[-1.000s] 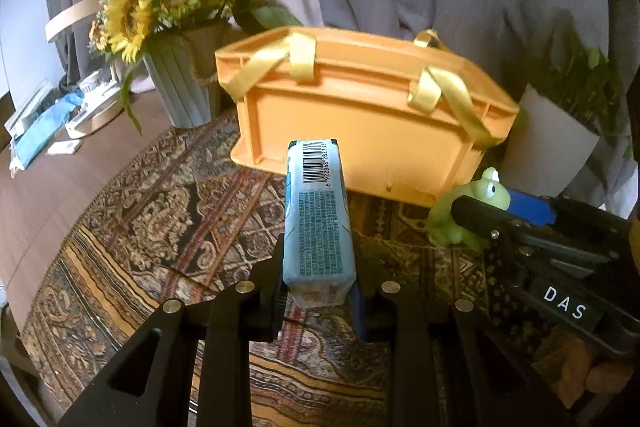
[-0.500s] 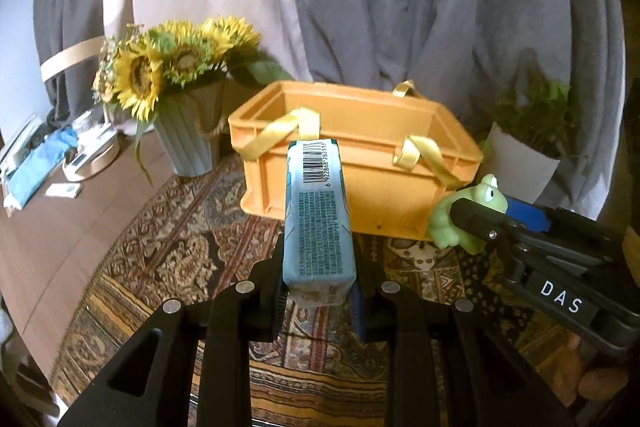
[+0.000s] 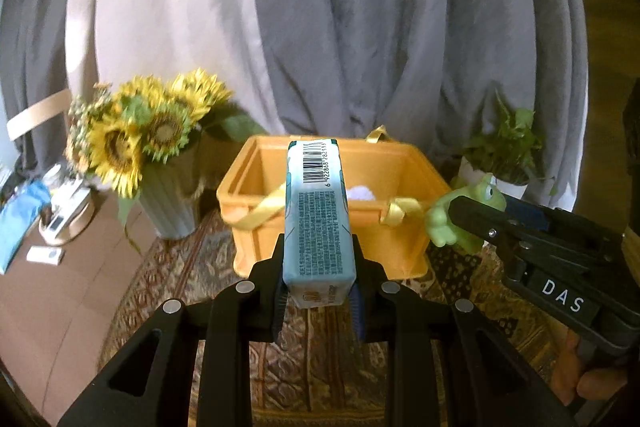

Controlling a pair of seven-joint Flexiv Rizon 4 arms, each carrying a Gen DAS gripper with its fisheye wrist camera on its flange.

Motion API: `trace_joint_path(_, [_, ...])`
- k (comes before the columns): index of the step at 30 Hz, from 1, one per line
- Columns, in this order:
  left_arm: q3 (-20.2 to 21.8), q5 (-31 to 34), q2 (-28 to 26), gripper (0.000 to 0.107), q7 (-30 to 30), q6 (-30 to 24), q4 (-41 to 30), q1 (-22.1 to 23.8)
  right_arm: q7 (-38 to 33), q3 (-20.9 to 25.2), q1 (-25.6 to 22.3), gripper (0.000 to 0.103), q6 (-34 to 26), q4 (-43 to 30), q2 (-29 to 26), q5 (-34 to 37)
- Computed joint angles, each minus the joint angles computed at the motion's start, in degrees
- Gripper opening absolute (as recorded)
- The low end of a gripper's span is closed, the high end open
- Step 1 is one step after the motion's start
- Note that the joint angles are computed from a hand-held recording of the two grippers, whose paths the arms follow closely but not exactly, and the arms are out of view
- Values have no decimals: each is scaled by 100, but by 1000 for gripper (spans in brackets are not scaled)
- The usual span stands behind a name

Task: Organize soft objects
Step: 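Lift the box and frog and carry them over the orange crate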

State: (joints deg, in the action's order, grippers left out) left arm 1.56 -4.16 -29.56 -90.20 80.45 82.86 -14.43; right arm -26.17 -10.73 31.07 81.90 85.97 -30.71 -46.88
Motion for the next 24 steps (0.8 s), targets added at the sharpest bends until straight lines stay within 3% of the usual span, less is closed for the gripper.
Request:
trace_joint_path(7, [-875, -600, -116, 26, 1061, 71, -167, 657, 612, -306, 213, 40, -249, -343, -108, -340])
trace_joint_path(10, [-1041, -877, -206, 26, 1385, 43, -280, 765, 759, -311, 199, 41, -359, -532, -176, -497])
trace_joint_path(15, [-1058, -1130, -420, 26, 1692, -72, -654, 766, 683, -161, 79, 41, -583, -908, -349, -505])
trace_joint_path(24, [-912, -1229, -991, 26, 1902, -379, -1664, 637, 131, 87, -125, 41, -957, -1693, -811, 123])
